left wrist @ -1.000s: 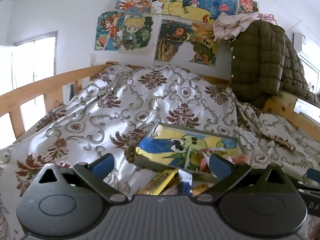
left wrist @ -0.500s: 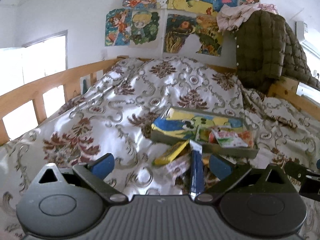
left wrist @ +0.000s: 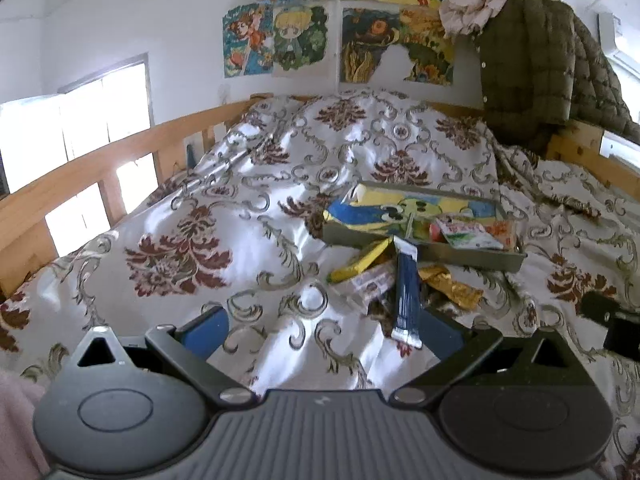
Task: Organize snacks
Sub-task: 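Withdraw both tools from the tray and aim at the remaining snacks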
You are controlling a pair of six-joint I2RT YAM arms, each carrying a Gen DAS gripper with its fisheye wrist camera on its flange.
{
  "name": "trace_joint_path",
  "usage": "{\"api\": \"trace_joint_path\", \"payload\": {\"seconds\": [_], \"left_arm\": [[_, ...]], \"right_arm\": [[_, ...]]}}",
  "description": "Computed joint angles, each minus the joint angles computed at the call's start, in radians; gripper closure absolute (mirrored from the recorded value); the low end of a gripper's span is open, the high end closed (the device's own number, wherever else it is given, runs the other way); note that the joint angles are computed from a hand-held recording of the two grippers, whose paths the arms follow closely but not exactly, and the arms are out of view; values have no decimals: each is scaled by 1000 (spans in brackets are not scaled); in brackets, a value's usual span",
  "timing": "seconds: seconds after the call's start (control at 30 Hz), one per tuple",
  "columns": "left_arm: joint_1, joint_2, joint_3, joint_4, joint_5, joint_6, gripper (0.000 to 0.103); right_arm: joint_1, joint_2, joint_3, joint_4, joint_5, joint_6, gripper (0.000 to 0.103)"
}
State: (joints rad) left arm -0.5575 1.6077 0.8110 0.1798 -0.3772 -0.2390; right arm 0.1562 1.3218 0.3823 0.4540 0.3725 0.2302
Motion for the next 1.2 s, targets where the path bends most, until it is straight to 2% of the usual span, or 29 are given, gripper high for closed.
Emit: {"api": "trace_joint_path", "payload": {"seconds": [0.3, 0.53, 0.7, 0.9, 1.03, 1.2], "left_arm": [[-46, -8, 49, -124, -49, -56, 0], [-79, 14, 180, -318, -104, -115, 0], [-134, 39, 263, -429, -198, -154, 0], [-205, 72, 320, -483, -310, -152, 0], [-222, 115, 371, -526, -351, -181, 0], [-226, 186, 446, -561, -413, -163, 0]], "right_arm": [[-42, -75, -28, -35, -61, 10, 1], [-60, -109, -60, -1, -94, -10, 1], [-114, -111, -68, 24, -145, 27, 1], [-183, -137, -92, 63, -211, 44, 1], [-233, -117, -88, 78, -263, 59, 1], [-259, -86, -79, 85, -286, 59, 1]]}}
